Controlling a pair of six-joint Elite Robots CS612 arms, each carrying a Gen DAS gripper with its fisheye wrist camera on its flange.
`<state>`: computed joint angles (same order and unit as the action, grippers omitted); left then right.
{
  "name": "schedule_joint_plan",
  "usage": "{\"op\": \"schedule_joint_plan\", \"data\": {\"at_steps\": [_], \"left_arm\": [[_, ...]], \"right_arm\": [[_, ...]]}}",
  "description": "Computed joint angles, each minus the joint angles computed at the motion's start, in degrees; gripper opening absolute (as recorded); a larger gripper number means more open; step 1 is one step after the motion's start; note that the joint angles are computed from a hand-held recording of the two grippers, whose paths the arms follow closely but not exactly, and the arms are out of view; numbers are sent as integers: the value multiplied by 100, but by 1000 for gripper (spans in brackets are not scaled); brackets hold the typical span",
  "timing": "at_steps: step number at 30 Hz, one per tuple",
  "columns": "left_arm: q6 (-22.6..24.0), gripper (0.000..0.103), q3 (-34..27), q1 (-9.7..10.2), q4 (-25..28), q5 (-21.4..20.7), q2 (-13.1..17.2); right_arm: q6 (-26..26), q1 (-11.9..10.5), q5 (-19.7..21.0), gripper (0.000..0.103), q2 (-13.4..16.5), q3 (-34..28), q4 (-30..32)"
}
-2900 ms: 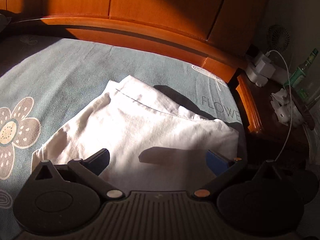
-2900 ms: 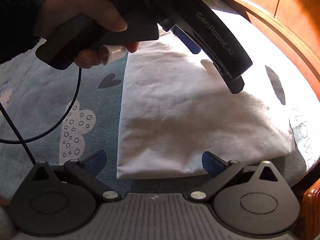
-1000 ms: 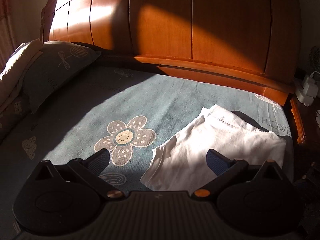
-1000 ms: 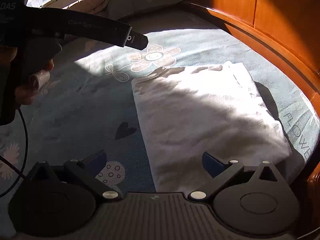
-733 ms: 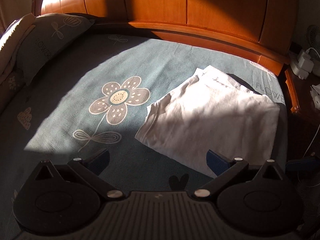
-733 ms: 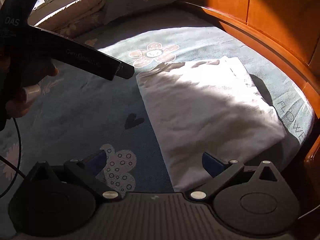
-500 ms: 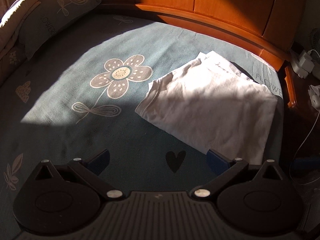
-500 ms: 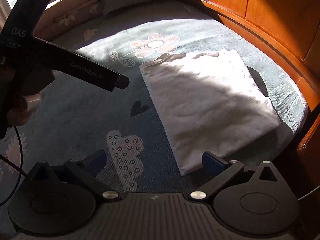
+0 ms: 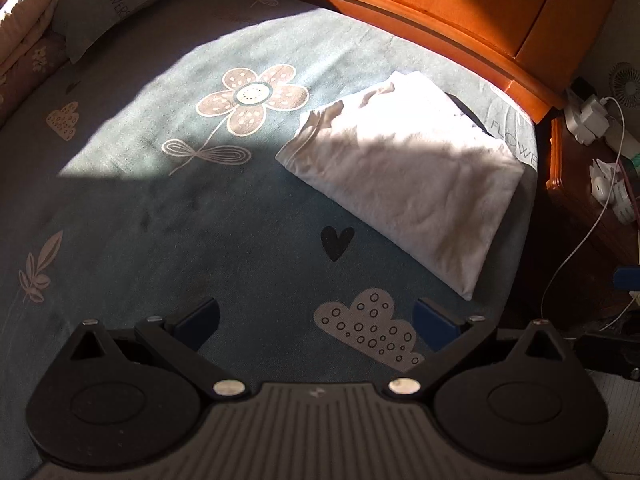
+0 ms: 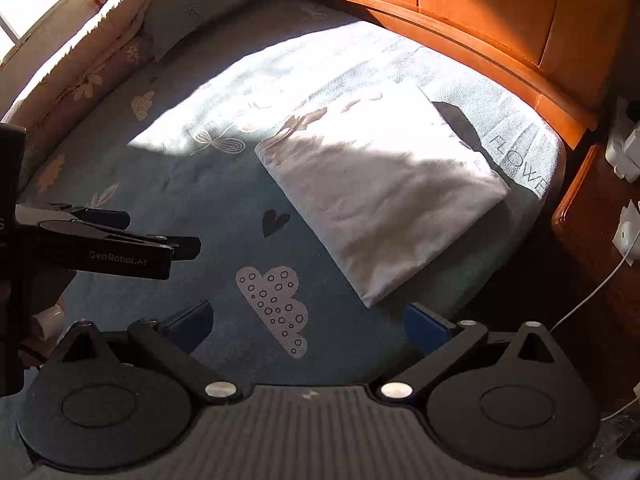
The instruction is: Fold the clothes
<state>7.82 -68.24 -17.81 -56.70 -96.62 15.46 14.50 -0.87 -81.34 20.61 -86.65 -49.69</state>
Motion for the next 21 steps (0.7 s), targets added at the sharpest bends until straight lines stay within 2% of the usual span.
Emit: {"op": "schedule_joint_plan", "data": {"at_steps": [5, 10, 21], "left_arm": [[54, 102, 57, -4, 358, -28, -206], [-53, 102, 193, 9, 401, -148, -411], [-59, 102, 468, -49, 357, -263, -715]], "right_arm": [[176, 4, -192, 103, -266, 124, -114], [175, -24, -181, 103, -502, 279, -167], [179, -54, -118, 103, -726, 466, -200]]}}
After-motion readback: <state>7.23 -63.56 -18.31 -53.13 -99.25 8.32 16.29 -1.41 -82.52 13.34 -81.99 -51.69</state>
